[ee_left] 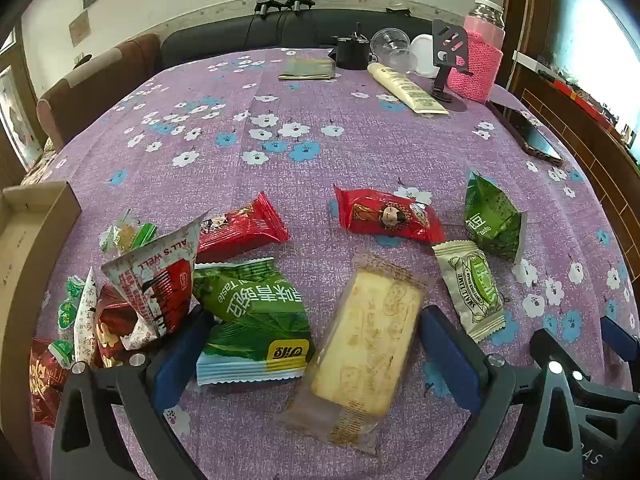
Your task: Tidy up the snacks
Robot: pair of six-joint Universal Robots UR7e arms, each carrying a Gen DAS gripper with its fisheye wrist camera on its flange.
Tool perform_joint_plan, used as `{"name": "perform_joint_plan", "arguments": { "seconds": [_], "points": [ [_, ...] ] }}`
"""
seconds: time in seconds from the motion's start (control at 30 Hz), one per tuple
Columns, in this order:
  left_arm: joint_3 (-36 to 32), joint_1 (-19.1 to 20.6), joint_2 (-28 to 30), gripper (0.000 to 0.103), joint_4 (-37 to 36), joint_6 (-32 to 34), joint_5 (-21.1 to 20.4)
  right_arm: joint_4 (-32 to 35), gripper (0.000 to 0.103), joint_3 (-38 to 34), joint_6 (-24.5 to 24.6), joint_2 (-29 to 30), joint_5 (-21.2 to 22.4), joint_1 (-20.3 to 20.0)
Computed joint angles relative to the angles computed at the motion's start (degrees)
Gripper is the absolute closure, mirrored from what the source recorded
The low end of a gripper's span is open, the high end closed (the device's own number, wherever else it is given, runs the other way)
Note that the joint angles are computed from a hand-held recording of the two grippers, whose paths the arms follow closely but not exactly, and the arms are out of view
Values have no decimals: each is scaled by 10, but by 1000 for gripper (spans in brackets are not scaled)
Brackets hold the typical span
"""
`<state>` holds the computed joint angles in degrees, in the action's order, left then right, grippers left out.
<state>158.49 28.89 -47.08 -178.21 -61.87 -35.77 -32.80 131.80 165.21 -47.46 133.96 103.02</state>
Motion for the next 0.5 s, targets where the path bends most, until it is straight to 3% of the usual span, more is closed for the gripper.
{"name": "perform_joint_plan", "arguments": {
  "seconds": [0.5],
  "points": [
    [-1,0,-2,1,5,-1,-1,4,0,-1,3,0,0,0]
  ]
}}
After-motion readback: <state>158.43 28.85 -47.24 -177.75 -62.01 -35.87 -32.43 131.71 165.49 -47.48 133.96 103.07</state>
